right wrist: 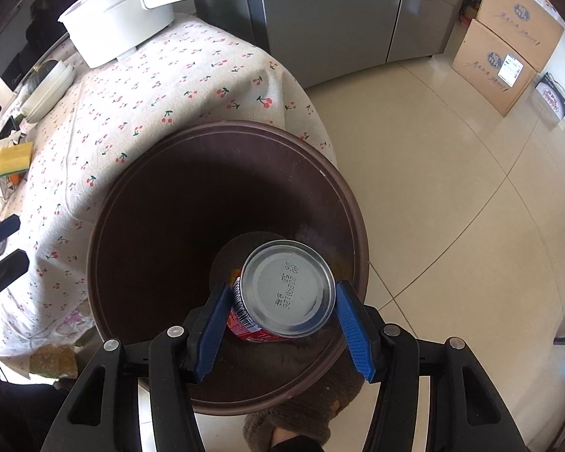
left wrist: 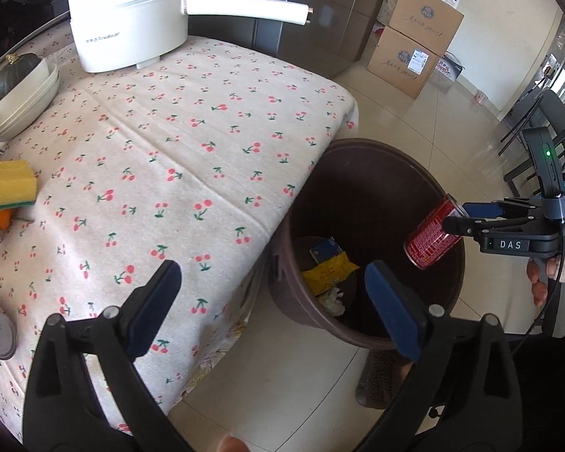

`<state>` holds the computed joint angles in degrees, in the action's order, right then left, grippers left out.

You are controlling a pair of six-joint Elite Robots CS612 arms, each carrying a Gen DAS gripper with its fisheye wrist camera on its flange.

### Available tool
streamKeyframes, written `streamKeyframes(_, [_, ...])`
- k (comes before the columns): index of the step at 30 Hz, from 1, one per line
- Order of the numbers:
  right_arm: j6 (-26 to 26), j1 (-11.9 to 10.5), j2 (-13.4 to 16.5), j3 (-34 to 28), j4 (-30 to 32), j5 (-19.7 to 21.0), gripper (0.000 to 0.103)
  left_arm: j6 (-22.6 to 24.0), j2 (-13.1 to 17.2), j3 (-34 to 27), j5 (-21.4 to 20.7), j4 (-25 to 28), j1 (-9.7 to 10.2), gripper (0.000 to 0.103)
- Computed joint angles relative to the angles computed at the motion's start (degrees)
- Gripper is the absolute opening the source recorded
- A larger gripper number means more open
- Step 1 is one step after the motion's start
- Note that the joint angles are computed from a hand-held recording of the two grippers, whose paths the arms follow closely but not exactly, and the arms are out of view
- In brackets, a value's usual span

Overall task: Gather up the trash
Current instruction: 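Carry the wrapper and red can over the bin and release both, then grasp the crushed red can on the table with the left tool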

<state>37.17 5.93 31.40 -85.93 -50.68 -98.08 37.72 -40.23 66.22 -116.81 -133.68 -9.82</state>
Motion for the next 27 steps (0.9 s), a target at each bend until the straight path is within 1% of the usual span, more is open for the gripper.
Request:
streamKeyframes(3, [-0.16, 0.00, -0.25, 0.83, 0.22, 0.10, 0.059, -0.22, -0.07, -0.34, 0.13, -0.26, 0.63, 0.100])
streamKeyframes(4, [-0.03, -0.02, -0.29, 0.92, 0.06, 0.33, 0.060, -0.38, -0.07, -0.53, 0.04, -0.24, 0.87, 0.101])
streamKeyframes(5, [0.31, -0.02, -0.33, 1.00, 0.01, 0.62, 0.066, -0.60, -0.06, -0.75, -0.02, -0.30, 1.10, 0.101])
streamKeyframes(7, [0.88, 0.04, -0.49, 1.10, -0.52, 0.65, 0.073, -1.13, -0.04, -1.17, -0.02, -0.47, 1.48, 0.101])
streamKeyframes(8, [0.87, 0.11, -0.63, 1.32, -0.96, 0.50, 0.074, -1.52, 0.02, -1.40, 0.12, -0.64, 1.62, 0.101])
streamKeyframes(16, [-0.51, 1.02, -2.33, 3.68, -3.64, -0.03, 0.079, -4.73, 0.81, -3.84, 1.25, -0.71, 3.09, 0.102])
streamKeyframes(22, [-2.27, 1.90, -4.35, 7.65, -7.04, -0.47, 0.082, -7.09, 1.50, -5.53, 3.12, -1.23, 4.38, 0.102])
streamKeyframes(27, [-4.08, 2.88, -6.37, 11.52, -10.60, -0.56, 0.084, -10.43, 2.68, -8.01, 4.56, -1.94, 5.87, 0.102])
